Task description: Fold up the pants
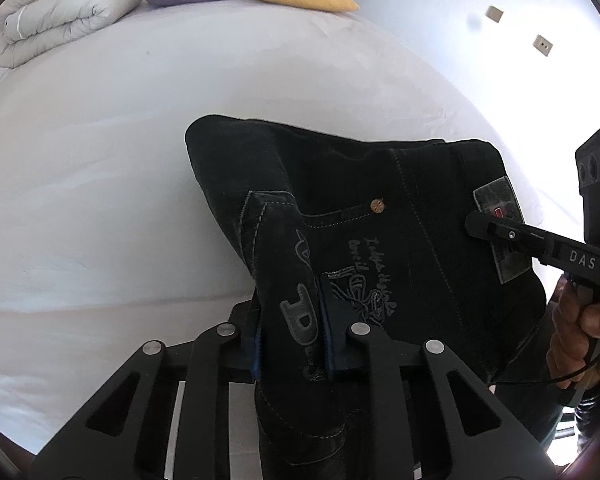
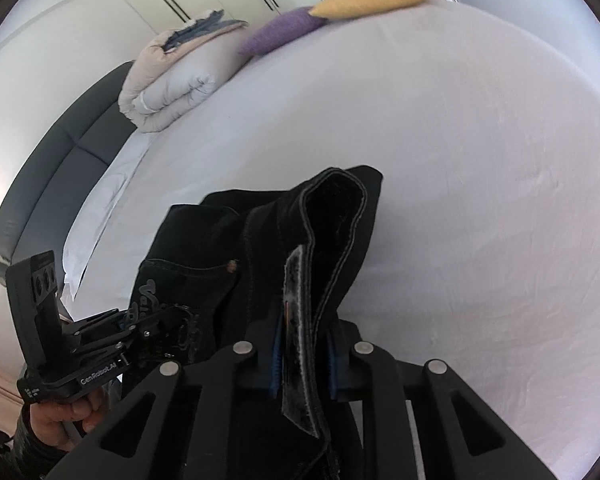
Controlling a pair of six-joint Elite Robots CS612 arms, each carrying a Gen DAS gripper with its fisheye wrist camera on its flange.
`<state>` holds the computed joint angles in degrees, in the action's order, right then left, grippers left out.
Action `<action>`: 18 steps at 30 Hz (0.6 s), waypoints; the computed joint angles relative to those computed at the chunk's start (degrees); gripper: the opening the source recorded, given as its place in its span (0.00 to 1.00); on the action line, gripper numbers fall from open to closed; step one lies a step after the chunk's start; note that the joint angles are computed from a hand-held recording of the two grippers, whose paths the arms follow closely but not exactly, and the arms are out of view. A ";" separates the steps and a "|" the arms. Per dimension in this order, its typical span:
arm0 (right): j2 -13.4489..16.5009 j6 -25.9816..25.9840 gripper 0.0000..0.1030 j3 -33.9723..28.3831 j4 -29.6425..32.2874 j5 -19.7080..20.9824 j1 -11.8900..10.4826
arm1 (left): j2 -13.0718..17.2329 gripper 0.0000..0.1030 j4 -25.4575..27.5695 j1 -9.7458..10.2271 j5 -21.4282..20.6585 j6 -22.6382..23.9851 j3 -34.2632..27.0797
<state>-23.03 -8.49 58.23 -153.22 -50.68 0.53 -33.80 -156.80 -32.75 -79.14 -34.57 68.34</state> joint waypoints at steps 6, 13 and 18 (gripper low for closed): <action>-0.18 0.22 0.18 -1.17 -1.10 2.66 -0.56 | -1.36 0.19 -2.27 0.44 1.25 2.31 0.38; 3.32 -0.12 0.18 -11.75 1.45 2.18 -0.62 | 2.84 0.19 0.99 2.04 2.33 9.06 -10.32; 12.02 2.61 0.18 -30.03 11.70 3.72 -1.26 | 9.08 0.19 6.44 3.47 0.15 10.26 -22.52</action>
<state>-11.01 -5.88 28.20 -141.52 -46.96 -0.73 -24.72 -150.36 -29.27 -78.99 -24.30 45.83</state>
